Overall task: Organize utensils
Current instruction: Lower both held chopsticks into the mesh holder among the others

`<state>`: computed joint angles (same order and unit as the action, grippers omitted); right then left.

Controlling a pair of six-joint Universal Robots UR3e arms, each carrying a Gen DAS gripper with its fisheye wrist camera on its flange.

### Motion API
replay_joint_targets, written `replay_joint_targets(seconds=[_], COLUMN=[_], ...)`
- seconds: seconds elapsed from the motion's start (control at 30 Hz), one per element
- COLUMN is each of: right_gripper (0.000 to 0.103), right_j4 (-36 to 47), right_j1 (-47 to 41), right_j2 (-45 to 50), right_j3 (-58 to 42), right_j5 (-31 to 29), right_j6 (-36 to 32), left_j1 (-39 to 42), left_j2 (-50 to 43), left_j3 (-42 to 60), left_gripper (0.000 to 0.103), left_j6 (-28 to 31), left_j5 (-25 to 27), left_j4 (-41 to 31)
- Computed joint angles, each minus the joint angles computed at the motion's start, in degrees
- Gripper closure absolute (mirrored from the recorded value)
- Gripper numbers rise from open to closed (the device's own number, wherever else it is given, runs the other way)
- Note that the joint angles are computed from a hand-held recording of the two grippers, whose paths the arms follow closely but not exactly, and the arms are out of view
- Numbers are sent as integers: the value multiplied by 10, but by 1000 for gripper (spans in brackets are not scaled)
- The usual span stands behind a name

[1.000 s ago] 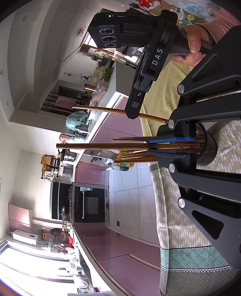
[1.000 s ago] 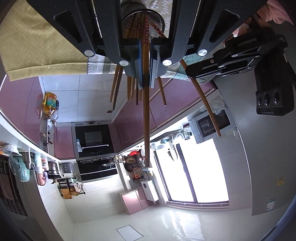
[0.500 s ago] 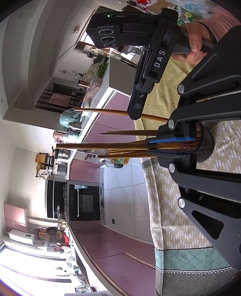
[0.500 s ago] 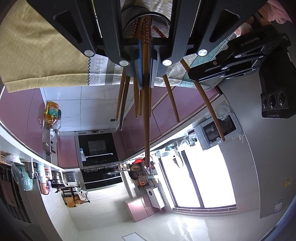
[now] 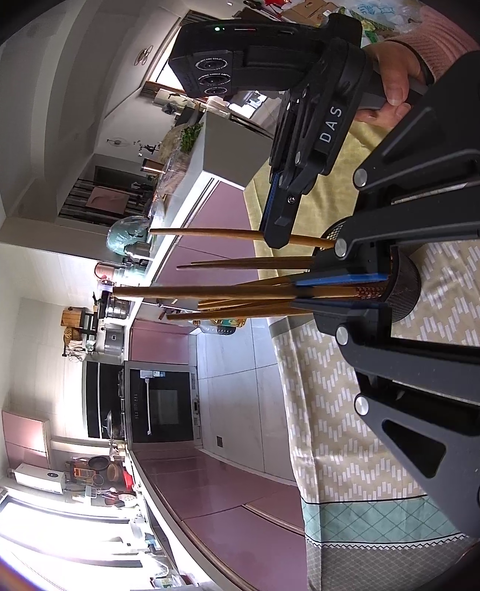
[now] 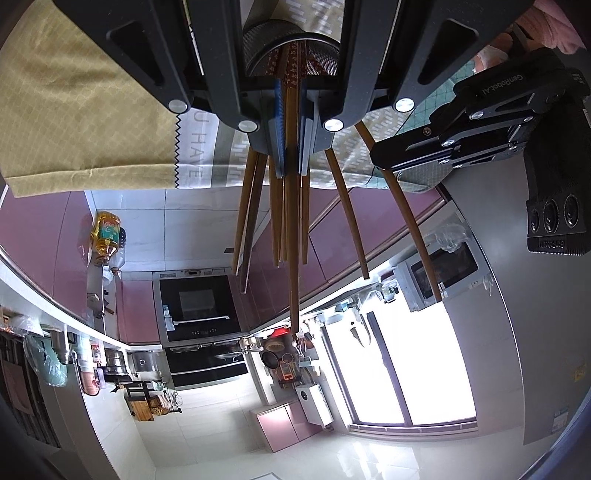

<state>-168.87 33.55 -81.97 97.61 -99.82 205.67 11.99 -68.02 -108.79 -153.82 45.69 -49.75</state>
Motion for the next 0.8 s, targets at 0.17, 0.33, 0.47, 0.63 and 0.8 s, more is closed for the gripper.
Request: replay_joint_targets(seconds=[0.17, 0.33, 0.47, 0.63, 0.8], right_gripper=[97, 97, 97, 97, 97], right_j4=[0, -5, -11, -19, -22], right_j1=[2, 1, 2, 1, -5], right_j2=[5, 8, 8, 13, 15], right_j3=[0, 2, 8, 7, 4], right_j5=[-2, 0, -1, 4, 16], right_j6=[3, 5, 3, 3, 3], left_j1=[-14, -30, -44, -52, -58], left_j2=[-13, -31, -44, -61, -76], left_j3=[0, 4, 9, 12, 16], left_gripper=[96, 96, 96, 96, 96], left_j6=[-3, -11, -19, -19, -21], left_j5=[17, 37, 53, 63, 69], left_j4=[14, 32, 42, 50, 59])
